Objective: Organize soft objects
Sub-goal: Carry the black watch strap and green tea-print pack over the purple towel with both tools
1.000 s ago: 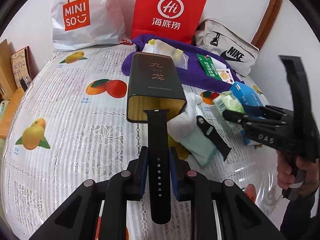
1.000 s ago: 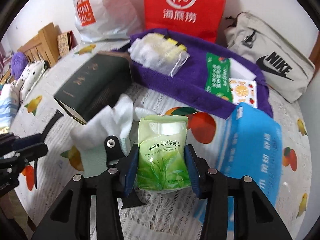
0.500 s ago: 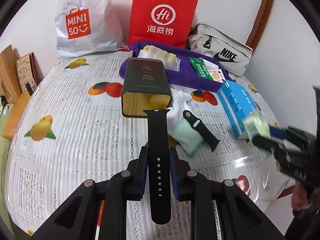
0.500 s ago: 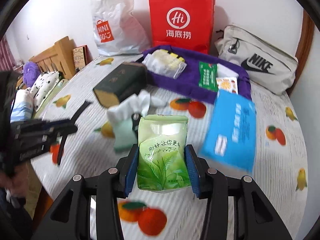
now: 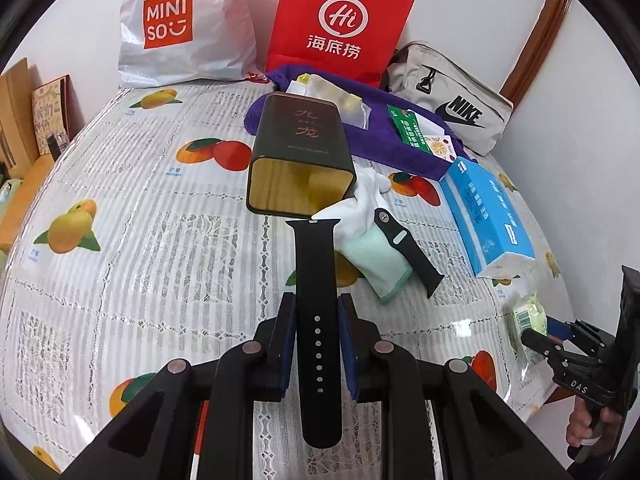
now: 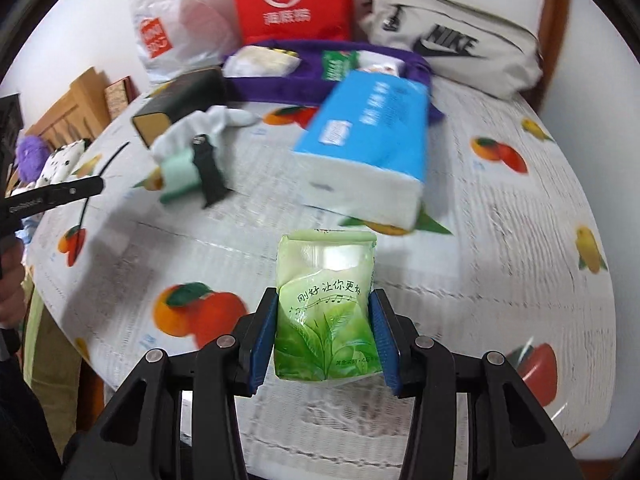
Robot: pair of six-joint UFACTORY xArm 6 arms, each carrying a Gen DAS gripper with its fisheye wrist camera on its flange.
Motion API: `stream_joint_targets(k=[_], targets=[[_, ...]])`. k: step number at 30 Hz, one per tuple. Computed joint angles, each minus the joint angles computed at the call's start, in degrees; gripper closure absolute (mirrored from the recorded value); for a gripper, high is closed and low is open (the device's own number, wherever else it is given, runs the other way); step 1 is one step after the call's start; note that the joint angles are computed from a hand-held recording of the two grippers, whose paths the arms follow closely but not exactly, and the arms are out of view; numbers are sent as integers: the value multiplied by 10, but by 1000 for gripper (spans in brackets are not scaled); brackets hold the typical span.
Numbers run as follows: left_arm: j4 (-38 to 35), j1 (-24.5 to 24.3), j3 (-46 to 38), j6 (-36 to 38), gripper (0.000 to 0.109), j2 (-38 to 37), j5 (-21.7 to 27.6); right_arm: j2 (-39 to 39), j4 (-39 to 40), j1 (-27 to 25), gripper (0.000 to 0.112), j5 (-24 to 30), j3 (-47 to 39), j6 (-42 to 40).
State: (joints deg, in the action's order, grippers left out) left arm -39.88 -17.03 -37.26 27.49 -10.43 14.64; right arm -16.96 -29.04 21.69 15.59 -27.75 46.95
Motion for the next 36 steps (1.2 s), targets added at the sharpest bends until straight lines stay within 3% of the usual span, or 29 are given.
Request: stream_joint_targets(k=[11, 21, 36], targets=[[67, 9, -38, -55, 89, -5, 23, 14, 72, -26, 67, -25, -4, -65], [99, 19, -109, -81, 89, 24, 45, -2, 202, -8, 67, -30, -43, -216], [137, 34, -315, -106, 89, 169, 105, 130, 214, -63, 67, -22, -248, -290]])
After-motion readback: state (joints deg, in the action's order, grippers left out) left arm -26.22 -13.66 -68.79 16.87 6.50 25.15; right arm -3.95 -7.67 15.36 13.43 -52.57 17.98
